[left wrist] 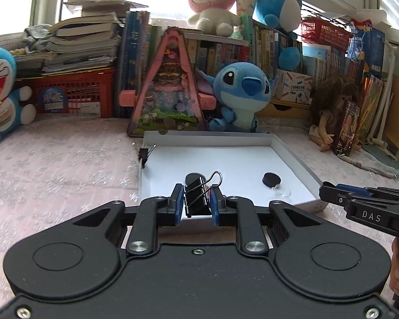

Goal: Organize rigid objects
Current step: 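Carry the binder clip over the tray with the left gripper while the right gripper carries the cap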

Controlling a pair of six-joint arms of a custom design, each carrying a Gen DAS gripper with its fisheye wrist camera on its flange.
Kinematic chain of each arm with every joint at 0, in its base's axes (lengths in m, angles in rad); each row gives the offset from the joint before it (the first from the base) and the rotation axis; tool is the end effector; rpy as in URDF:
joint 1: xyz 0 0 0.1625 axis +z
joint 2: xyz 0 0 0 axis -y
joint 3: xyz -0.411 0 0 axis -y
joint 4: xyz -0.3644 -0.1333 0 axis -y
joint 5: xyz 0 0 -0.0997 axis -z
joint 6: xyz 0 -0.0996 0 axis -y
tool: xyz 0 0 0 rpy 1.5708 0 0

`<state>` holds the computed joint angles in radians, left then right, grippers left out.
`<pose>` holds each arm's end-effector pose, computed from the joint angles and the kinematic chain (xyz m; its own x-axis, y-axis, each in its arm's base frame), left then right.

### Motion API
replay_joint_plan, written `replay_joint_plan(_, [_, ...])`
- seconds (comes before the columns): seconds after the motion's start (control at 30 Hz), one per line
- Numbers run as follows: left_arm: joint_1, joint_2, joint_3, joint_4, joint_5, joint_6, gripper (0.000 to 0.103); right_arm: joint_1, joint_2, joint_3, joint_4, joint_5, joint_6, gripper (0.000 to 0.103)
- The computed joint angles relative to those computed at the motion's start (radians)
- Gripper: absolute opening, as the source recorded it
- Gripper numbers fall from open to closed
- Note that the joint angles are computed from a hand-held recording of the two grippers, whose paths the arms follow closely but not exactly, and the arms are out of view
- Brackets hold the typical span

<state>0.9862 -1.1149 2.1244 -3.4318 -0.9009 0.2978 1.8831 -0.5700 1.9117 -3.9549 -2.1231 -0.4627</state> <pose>-0.1128 -0.5241 0.2466 -0.7647 0.2024 -0.6118 0.6150 0.5126 -0.5991 0.2468 -0.5007 0.0728 -0.7804 -0.0624 0.6222 -0.5624 0.5050 -0.6547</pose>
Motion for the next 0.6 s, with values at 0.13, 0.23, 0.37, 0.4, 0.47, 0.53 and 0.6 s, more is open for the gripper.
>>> replay_joint_plan(0.13, [0.002,0.035,-0.069,0.02,-0.01,0.022,0.019,-0.002,-0.006,-0.044,0.053,-0.002,0.008,0.037])
replay_joint_plan(0.23, [0.006,0.057,-0.116,0.052,-0.02,0.033,0.019,-0.006,-0.009,-0.076,0.102,0.0,0.016,0.037])
replay_joint_plan(0.37, [0.013,0.088,-0.162,0.086,-0.023,0.036,0.019,-0.014,-0.011,-0.118,0.179,0.009,0.037,0.037])
replay_joint_plan(0.4, [0.018,0.096,-0.175,0.094,-0.026,0.033,0.019,-0.016,-0.01,-0.129,0.198,0.01,0.044,0.037])
replay_joint_plan(0.47, [0.027,0.115,-0.206,0.112,-0.032,0.024,0.019,-0.021,-0.009,-0.152,0.234,0.014,0.061,0.037])
replay_joint_plan(0.53, [0.036,0.135,-0.238,0.132,-0.036,0.019,0.019,-0.027,-0.007,-0.178,0.273,0.019,0.078,0.037])
replay_joint_plan(0.6, [0.046,0.157,-0.27,0.143,-0.037,0.017,0.019,-0.033,-0.004,-0.203,0.307,0.024,0.093,0.037])
